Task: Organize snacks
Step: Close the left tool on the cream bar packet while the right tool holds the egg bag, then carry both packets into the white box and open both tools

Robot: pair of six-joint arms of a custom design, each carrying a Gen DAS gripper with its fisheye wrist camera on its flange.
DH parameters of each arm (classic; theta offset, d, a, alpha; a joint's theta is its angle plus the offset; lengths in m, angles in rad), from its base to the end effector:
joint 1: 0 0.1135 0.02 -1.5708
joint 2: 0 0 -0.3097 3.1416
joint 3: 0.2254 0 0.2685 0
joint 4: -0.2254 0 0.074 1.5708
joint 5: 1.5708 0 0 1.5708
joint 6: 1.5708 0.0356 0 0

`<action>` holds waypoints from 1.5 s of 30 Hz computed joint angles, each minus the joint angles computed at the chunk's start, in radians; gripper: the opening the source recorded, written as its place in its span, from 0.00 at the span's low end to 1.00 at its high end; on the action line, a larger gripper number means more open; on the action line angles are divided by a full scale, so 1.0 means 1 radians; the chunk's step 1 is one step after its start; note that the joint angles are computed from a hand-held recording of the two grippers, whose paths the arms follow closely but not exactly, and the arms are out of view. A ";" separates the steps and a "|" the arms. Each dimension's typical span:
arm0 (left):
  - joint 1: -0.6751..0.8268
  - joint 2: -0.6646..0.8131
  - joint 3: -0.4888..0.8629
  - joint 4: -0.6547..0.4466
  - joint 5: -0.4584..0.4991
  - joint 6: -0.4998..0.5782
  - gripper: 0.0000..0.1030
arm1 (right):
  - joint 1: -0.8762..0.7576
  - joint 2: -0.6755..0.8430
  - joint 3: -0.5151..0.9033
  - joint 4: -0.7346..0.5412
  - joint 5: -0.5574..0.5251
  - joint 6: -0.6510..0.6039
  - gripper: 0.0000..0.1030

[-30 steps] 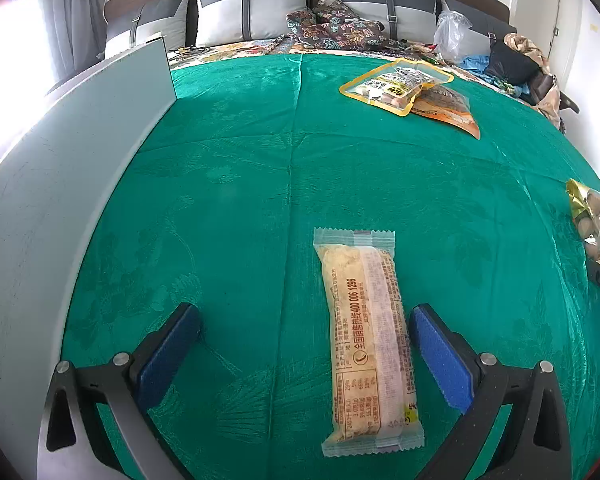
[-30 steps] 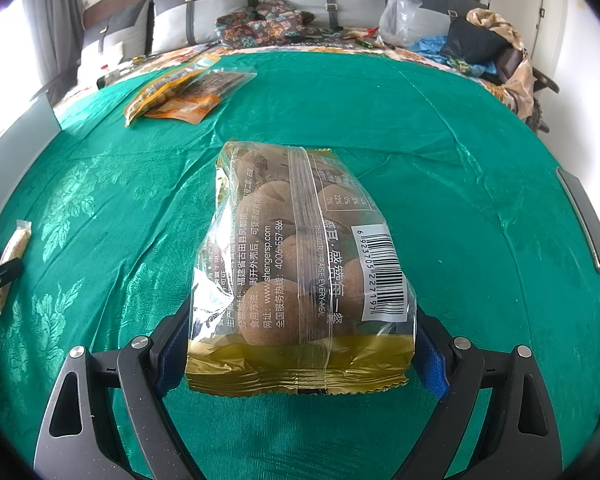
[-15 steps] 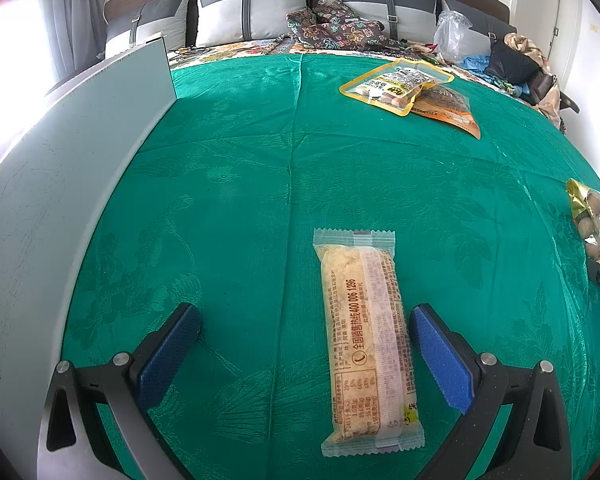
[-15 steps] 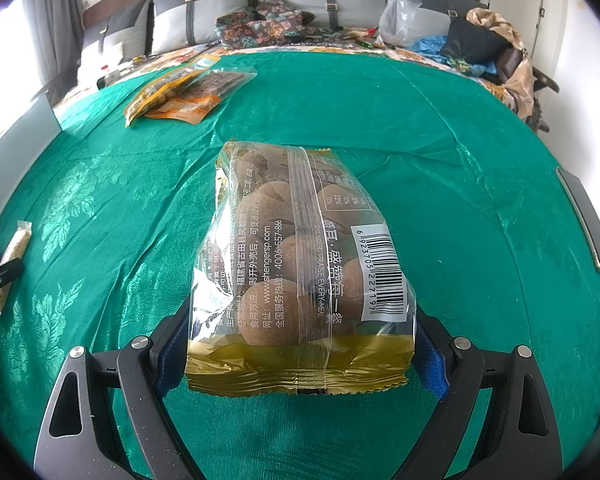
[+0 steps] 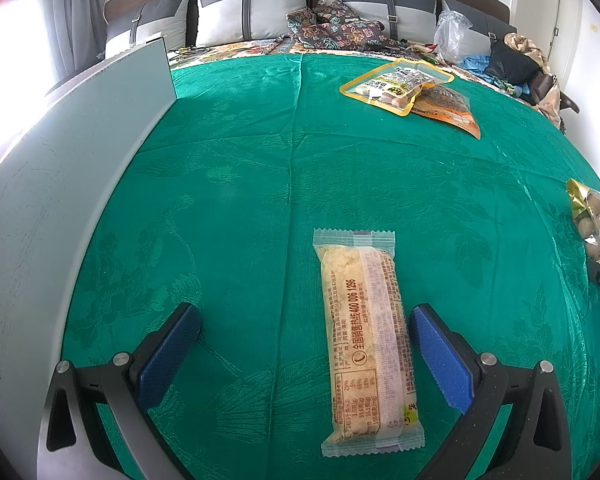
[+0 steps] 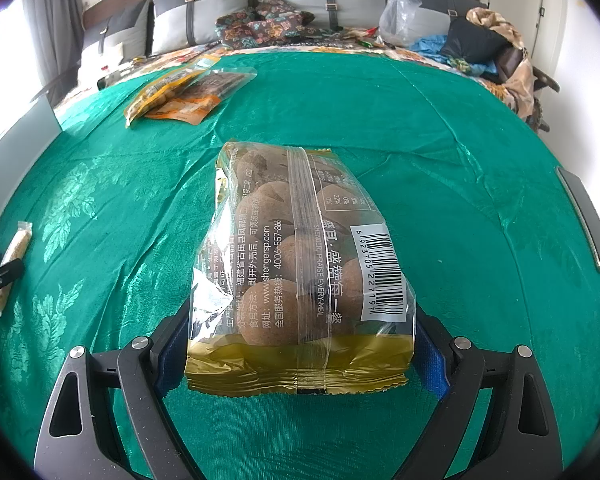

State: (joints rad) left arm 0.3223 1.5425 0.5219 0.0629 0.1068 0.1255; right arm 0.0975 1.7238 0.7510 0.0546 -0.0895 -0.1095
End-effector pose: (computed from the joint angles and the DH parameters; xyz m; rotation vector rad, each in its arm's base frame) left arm 0.2499 0.0794 0.1419 -0.2052 2.5127 0.0458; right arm 0.3287 0.0353 0.1501 -0.2944 2.4694 0.1063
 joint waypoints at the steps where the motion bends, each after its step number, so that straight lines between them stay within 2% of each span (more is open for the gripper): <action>1: 0.000 0.000 0.000 0.000 0.000 0.000 1.00 | 0.004 0.005 0.004 0.000 0.002 0.003 0.90; 30: 0.001 -0.003 -0.004 0.000 -0.002 0.003 1.00 | 0.007 0.005 0.009 -0.006 0.000 0.006 0.91; 32: -0.007 -0.009 0.006 -0.030 -0.014 0.007 1.00 | 0.013 0.009 0.013 -0.006 0.011 0.008 0.91; 35: -0.022 -0.003 0.055 -0.141 -0.034 -0.008 0.99 | 0.014 0.015 0.031 -0.035 0.006 -0.001 0.92; 36: -0.024 -0.001 0.071 -0.174 -0.031 -0.006 0.98 | 0.016 0.021 0.086 -0.145 0.010 -0.021 0.91; 37: -0.024 -0.003 0.077 -0.187 -0.024 0.001 0.93 | 0.017 0.033 0.138 -0.239 0.015 -0.033 0.91; 39: -0.027 -0.015 0.088 -0.215 0.011 0.056 0.73 | 0.015 0.046 0.231 -0.413 0.039 -0.017 0.91; 40: -0.034 -0.028 0.090 -0.226 0.025 0.087 0.47 | 0.010 0.037 0.247 -0.447 0.026 -0.012 0.91; 41: -0.039 -0.034 0.103 -0.253 0.034 0.118 0.27 | 0.004 0.021 0.262 -0.476 0.003 -0.009 0.91; 43: -0.034 -0.028 0.123 -0.290 0.048 0.121 0.27 | 0.011 -0.002 0.309 -0.538 -0.010 -0.006 0.91; 45: 0.003 -0.038 0.122 -0.309 0.102 0.120 0.27 | 0.034 0.021 0.386 -0.615 -0.001 0.006 0.91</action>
